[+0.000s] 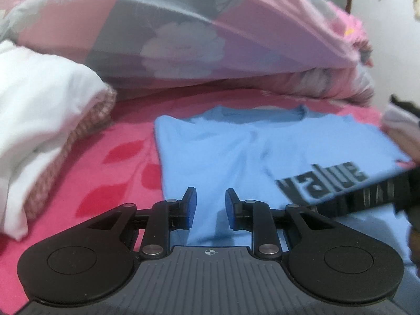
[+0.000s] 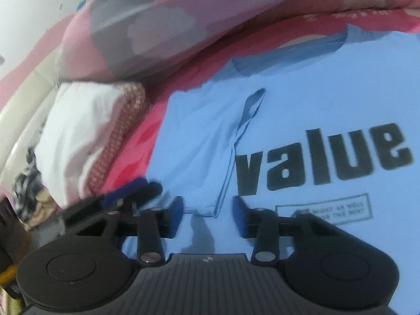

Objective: Fold clothes

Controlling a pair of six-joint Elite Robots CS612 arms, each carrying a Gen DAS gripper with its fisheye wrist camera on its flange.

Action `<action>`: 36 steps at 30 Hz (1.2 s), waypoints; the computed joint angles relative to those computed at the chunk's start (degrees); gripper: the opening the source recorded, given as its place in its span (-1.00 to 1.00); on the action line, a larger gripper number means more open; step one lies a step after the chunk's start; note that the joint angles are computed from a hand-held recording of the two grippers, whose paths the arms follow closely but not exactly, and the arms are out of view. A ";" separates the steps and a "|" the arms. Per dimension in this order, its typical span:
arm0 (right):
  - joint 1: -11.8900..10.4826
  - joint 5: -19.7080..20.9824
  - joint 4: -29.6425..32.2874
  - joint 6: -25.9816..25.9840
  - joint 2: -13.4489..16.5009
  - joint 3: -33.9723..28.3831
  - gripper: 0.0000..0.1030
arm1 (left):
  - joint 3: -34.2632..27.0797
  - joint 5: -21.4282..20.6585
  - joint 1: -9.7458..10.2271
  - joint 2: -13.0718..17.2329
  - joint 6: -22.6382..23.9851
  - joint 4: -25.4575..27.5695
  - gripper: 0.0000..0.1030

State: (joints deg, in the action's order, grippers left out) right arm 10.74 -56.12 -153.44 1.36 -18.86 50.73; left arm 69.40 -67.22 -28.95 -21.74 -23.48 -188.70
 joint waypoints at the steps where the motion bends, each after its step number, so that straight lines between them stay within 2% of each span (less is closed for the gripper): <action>1: 0.12 0.21 1.19 -0.91 0.39 -0.53 -0.94 | -0.47 0.50 0.04 0.06 -0.48 1.30 -0.54; 6: 0.22 -1.08 -2.80 -2.02 -1.26 3.61 -0.95 | -2.96 2.30 0.10 1.40 -0.03 4.52 -0.54; 10: 0.23 -1.96 -1.64 -1.93 -1.46 3.89 -0.94 | -3.69 4.08 -0.27 2.25 1.63 4.45 -0.54; 14: 0.32 -4.59 2.87 -6.42 -3.19 4.22 -0.91 | -3.28 1.88 0.28 2.26 0.01 2.96 -0.52; 17: 0.48 -7.52 -0.29 -7.61 -3.29 3.09 -0.86 | -2.94 0.29 0.60 2.35 -1.05 1.53 -0.49; 19: 0.90 -8.64 -2.08 -8.64 -1.64 -0.50 -0.86 | -2.86 -0.25 0.67 2.48 -1.15 0.65 -0.45; 22: 1.39 -4.33 -2.84 -13.39 2.98 -8.81 -0.86 | -2.80 -0.56 0.71 2.62 -1.27 -0.20 -0.44; 27: 2.65 -10.39 4.82 -31.49 9.36 -18.94 -0.87 | -2.50 -2.38 1.18 2.82 -2.63 -1.94 -0.43; 28: 2.15 -9.76 5.47 -32.33 10.00 -19.54 -0.90 | -2.48 -2.77 1.29 2.85 -2.93 -2.15 -0.43; 29: 1.42 -7.22 4.29 -30.78 10.11 -19.14 -0.90 | -2.48 -2.86 1.30 2.87 -3.02 -2.22 -0.43; 31: 0.95 -8.25 4.22 -27.90 9.62 -19.10 -0.85 | -2.53 -2.72 1.27 2.92 -2.85 -2.20 -0.43; 33: 1.03 -7.10 2.87 -27.30 10.40 -20.78 -0.85 | -2.52 -2.22 1.15 2.97 -2.34 -2.18 -0.43; 36: 1.68 -7.91 6.47 -28.06 14.52 -28.78 -0.86 | -2.37 -2.44 1.23 3.01 -2.48 -2.64 -0.43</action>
